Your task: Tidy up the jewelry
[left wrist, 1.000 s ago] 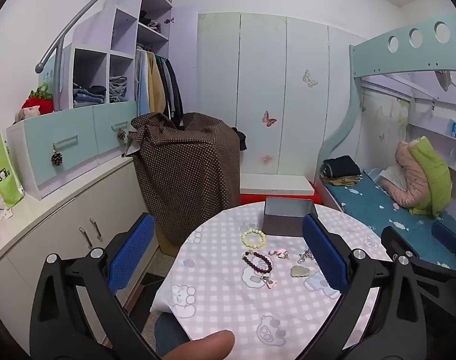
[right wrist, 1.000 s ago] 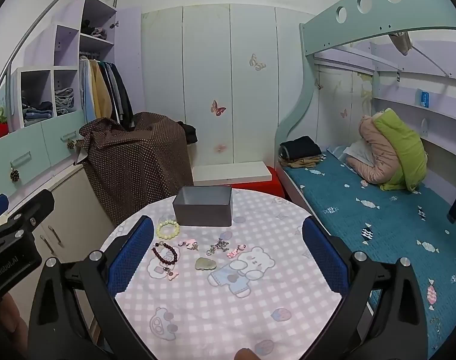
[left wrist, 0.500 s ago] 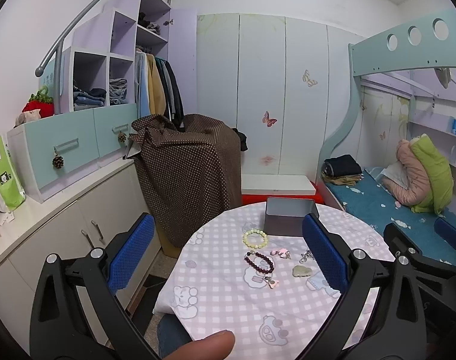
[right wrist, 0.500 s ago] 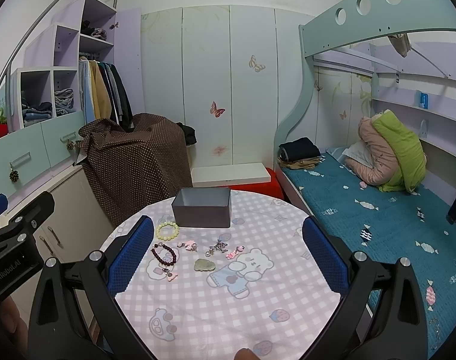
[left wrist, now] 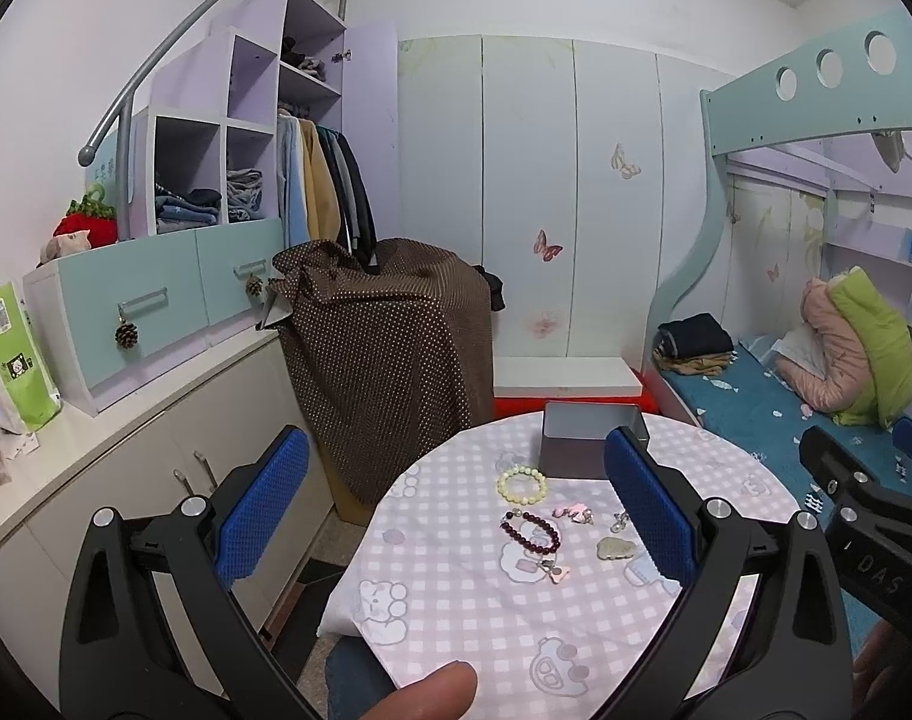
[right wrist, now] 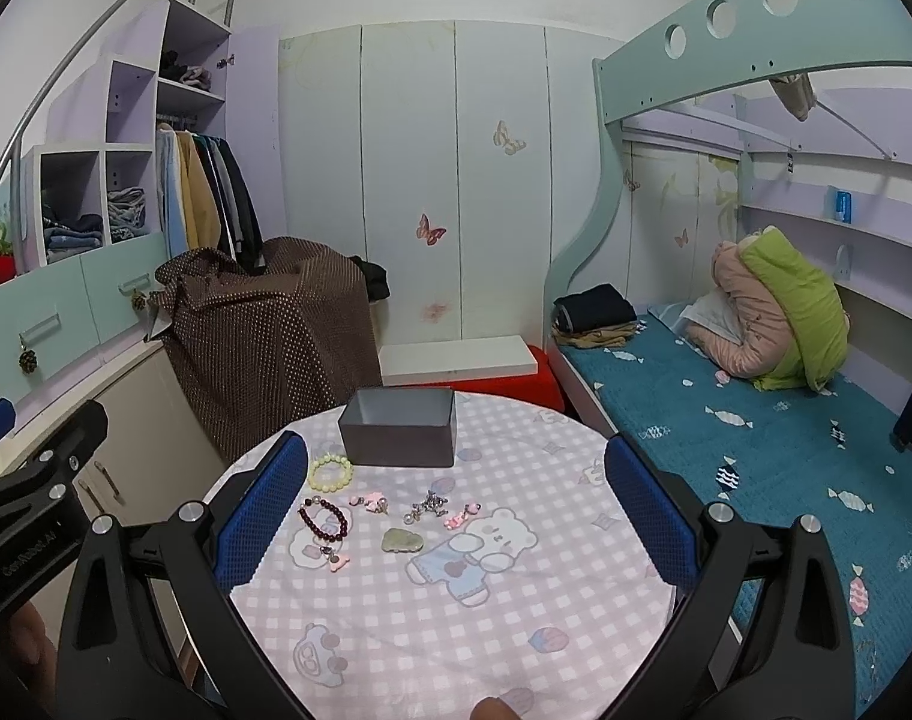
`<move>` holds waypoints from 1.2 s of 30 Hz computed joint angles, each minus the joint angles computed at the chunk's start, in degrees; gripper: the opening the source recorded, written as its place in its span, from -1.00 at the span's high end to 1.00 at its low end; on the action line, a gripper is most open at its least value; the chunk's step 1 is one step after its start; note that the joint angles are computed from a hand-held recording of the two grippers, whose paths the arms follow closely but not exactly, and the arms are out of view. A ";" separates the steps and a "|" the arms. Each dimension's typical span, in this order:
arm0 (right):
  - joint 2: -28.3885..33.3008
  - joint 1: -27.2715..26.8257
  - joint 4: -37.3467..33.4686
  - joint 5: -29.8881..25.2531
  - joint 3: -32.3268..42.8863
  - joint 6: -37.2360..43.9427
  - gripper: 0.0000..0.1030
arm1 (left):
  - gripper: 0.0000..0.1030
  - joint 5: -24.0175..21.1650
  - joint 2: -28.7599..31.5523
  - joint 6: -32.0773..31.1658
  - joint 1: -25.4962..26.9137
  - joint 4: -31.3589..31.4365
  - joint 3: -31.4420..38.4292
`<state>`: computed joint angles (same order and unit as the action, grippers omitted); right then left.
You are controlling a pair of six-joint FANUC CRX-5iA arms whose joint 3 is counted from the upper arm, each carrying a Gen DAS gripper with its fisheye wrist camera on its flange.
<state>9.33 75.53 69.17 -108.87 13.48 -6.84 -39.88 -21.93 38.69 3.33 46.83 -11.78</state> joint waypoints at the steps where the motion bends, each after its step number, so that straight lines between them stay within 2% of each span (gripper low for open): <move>1: 0.04 0.04 0.26 -0.06 0.01 0.15 -0.86 | -0.91 0.12 -0.16 -0.33 0.05 0.37 -0.16; 31: 1.15 0.48 3.58 -0.34 0.06 2.01 -0.86 | -0.91 0.28 -1.04 -1.45 0.60 2.52 -0.80; 36: 1.13 0.46 3.29 -0.48 -0.07 1.99 -0.86 | -0.91 -1.04 -0.19 -0.59 0.99 1.71 0.23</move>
